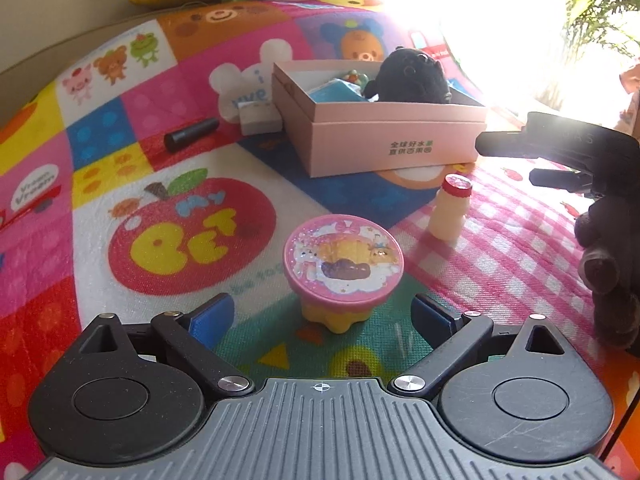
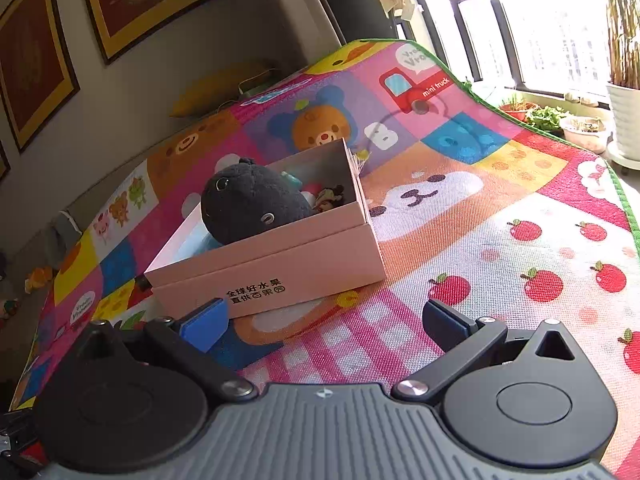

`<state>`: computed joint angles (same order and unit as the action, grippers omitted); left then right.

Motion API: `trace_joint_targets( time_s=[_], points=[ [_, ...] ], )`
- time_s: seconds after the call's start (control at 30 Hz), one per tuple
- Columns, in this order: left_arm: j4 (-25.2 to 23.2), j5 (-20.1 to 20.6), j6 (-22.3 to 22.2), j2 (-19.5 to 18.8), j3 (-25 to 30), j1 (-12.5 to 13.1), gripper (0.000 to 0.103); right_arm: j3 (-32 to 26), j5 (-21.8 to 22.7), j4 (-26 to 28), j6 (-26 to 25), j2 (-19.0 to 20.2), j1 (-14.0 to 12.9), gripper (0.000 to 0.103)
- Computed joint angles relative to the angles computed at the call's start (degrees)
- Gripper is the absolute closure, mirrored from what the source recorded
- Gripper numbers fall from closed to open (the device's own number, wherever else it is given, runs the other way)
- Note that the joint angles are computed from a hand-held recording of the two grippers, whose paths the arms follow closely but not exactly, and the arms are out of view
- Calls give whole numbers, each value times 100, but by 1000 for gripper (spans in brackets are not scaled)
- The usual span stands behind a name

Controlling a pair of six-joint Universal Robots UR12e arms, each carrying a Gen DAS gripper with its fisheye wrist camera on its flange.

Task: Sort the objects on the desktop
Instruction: 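Grasp the white bottle again with the right tool while the left tool holds the pink badge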

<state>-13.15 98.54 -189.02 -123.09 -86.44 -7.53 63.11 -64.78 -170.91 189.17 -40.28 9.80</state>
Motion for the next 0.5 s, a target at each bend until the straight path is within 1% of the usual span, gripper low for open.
trace_joint_targets(
  time_s=[0.07, 0.13, 0.23, 0.27, 0.33, 0.37, 0.4, 0.47, 0.5],
  points=[
    [101, 187, 48, -42, -12, -28, 1, -5, 13, 12, 5, 2, 0, 0],
    [475, 319, 74, -101, -99, -56, 0, 24, 37, -80, -21, -5, -4, 0],
    [514, 296, 46, -91, -118, -46, 0, 198, 77, -339, -298, -97, 7, 0],
    [539, 278, 30, -89, -127, -42, 0, 311, 232, -441, -458, -158, -5, 0],
    [524, 316, 55, -96, -114, -56, 0, 494, 663, -425, -840, -281, -27, 1],
    [520, 331, 62, -99, -109, -60, 0, 570, 802, -384, -1092, -336, -16, 5],
    [526, 327, 56, -97, -112, -59, 0, 631, 829, -396, -1319, -374, 11, 8],
    [553, 309, 36, -100, -121, -54, 0, 662, 740, -248, -1786, -417, 84, 22],
    [555, 314, 38, -102, -119, -56, 0, 637, 637, -149, -1974, -415, 127, 25]
  ],
)
